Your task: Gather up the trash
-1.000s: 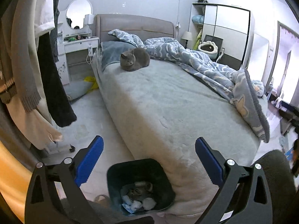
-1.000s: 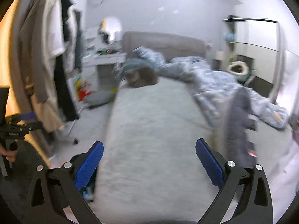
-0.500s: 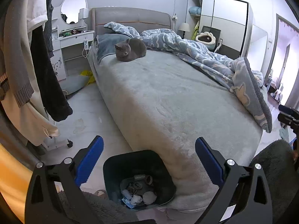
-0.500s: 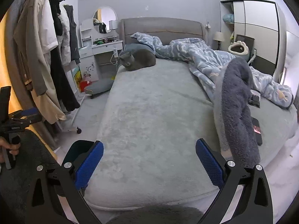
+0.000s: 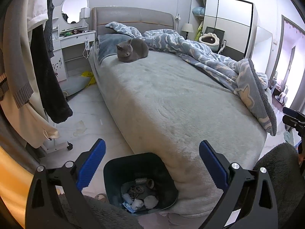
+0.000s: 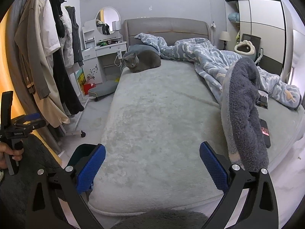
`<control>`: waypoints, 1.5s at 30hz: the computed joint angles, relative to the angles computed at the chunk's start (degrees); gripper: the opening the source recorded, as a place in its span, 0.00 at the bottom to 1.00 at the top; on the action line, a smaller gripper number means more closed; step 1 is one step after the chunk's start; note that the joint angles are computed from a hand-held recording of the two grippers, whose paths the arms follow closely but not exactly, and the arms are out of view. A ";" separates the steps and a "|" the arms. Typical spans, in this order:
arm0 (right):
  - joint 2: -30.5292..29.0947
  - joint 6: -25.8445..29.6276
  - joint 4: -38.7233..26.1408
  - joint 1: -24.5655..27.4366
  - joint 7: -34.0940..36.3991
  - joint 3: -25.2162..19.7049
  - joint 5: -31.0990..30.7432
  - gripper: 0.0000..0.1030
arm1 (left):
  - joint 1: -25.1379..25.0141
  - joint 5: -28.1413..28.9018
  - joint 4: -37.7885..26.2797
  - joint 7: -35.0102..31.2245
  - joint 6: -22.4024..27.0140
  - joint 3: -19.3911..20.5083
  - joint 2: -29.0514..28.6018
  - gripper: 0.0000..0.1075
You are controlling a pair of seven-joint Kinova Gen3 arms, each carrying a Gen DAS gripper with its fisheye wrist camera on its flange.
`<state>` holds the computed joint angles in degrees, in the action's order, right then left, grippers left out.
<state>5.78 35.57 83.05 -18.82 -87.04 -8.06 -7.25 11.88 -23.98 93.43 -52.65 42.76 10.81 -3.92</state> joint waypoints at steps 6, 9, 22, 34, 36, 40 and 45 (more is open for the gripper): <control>0.00 -0.03 -0.02 0.16 0.35 -0.01 -0.57 0.97 | 0.05 -0.01 0.08 0.11 -0.06 0.06 -0.01 0.93; -0.01 0.08 -0.06 0.32 0.71 -0.02 -0.97 0.97 | 0.05 -0.02 0.15 0.35 -0.18 0.06 -0.06 0.93; 0.01 0.24 -0.19 0.28 0.62 0.01 -1.05 0.97 | 0.03 0.26 0.12 0.02 -0.24 -0.11 -0.06 0.93; 0.00 0.30 -0.22 0.27 0.57 0.01 -1.03 0.97 | -0.04 0.33 0.07 -0.15 -0.23 -0.07 -0.03 0.93; 0.01 0.29 -0.23 0.27 0.57 0.01 -1.04 0.97 | -0.06 0.36 0.05 -0.14 -0.19 -0.07 -0.03 0.93; 0.05 0.39 -0.31 0.27 0.57 0.02 -1.01 0.97 | -0.05 0.36 0.04 -0.05 -0.22 -0.05 -0.03 0.93; 0.01 0.38 -0.27 0.21 0.42 0.01 -0.91 0.97 | -0.07 0.36 0.01 -0.16 -0.18 -0.04 -0.01 0.93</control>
<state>5.79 35.95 82.78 -18.61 -86.62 -8.05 -8.17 11.81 -23.62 93.44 -52.81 42.58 10.77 -3.93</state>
